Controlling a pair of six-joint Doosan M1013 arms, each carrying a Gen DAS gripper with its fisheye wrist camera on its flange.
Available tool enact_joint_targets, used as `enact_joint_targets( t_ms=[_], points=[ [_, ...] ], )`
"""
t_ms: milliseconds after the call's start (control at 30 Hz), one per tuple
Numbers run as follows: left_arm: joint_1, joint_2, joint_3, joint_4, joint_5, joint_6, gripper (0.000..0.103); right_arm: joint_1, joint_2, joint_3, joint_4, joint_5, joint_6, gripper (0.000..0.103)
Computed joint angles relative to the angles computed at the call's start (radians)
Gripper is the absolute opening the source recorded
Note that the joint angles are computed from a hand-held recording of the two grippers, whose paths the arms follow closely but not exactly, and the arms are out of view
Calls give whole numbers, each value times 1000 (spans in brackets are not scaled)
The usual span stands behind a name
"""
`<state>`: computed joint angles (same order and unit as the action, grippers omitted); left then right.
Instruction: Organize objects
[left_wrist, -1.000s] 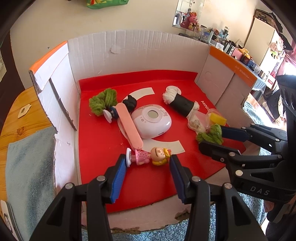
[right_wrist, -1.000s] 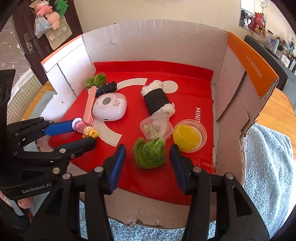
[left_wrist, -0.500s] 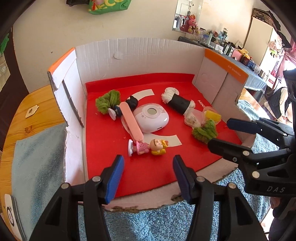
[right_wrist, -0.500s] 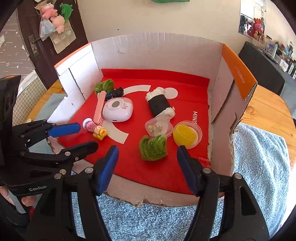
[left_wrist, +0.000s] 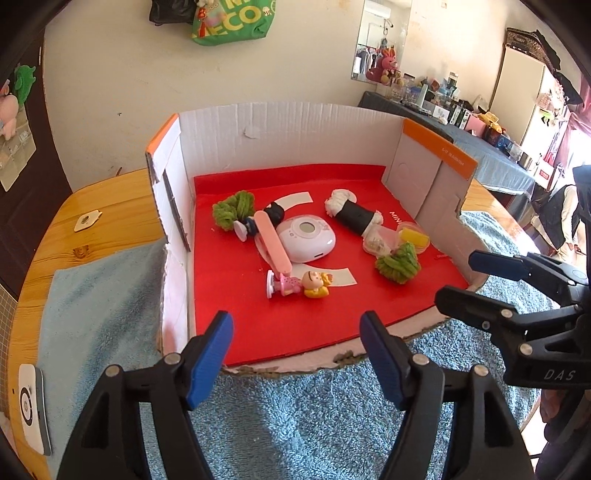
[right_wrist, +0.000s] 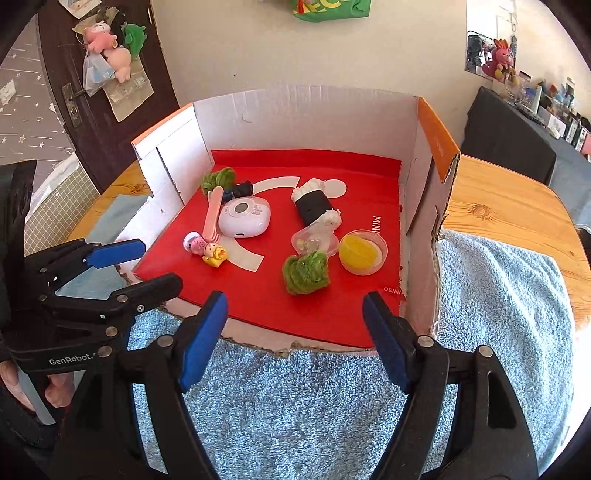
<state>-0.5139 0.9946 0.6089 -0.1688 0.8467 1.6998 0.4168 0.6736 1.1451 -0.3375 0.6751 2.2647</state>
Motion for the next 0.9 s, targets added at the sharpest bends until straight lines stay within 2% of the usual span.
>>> enact_joint_targets(
  t_ms=[133,267,367,433,567,633,900],
  points=[
    [1,-31,60,-2,-41,-8,78,7,-17,26,-34,-18,40,84],
    [2,-60,117,-6,-88,-5,80,17,-32,51,-82,-30,87,84],
    [3,-81,155,-18,-116,1,89,23,-40,65,-88,-36,100,88],
    [4,-93,179,-30,-130,11,91,28,-46,77,-105,-42,119,89],
    [4,-109,216,-37,-147,9,93,38,-57,97,-137,-48,157,91],
    [4,-117,233,-34,-155,1,96,41,-62,109,-151,-56,178,96],
    [4,-142,294,-34,-186,-11,103,49,-73,144,-163,-78,220,96]
  ],
)
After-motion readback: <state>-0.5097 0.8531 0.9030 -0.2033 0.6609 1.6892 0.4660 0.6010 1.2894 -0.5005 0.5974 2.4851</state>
